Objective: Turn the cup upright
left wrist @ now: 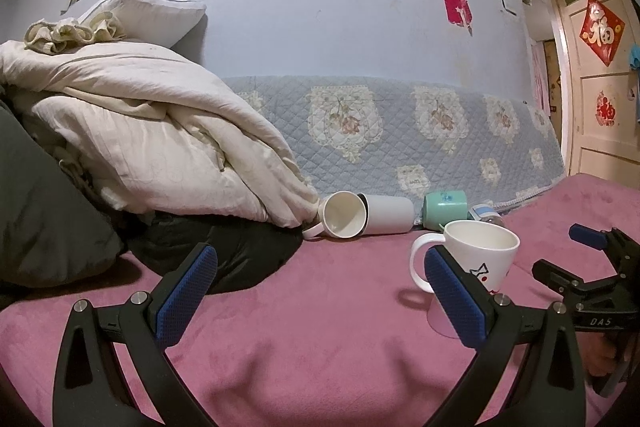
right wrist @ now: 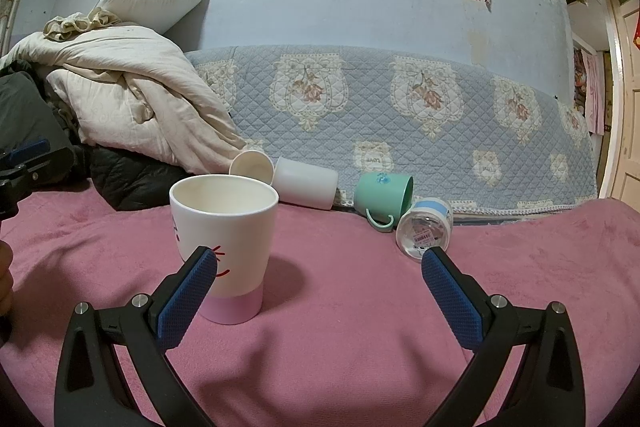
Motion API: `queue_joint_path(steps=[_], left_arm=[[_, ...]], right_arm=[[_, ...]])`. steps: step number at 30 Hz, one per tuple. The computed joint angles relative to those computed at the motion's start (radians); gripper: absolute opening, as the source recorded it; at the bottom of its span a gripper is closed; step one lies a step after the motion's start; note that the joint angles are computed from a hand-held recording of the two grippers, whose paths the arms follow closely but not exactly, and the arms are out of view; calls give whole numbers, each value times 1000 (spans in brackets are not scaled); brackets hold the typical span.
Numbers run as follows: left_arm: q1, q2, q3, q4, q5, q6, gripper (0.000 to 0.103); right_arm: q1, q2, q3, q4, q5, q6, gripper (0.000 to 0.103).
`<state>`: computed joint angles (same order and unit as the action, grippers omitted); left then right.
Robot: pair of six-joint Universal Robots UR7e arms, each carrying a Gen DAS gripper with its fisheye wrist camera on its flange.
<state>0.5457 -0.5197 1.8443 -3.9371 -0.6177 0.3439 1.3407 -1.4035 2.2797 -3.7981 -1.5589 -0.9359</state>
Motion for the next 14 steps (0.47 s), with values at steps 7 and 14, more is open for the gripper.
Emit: queue_joint_path(steps=[7,14], left_arm=[[0,1,1,-4,0,4,103],[-1,1,1,-2,1,2,103]], right_arm=[[-1,0,1,-4,-1,0,103],[-7,-5,5,-4,4,0,103]])
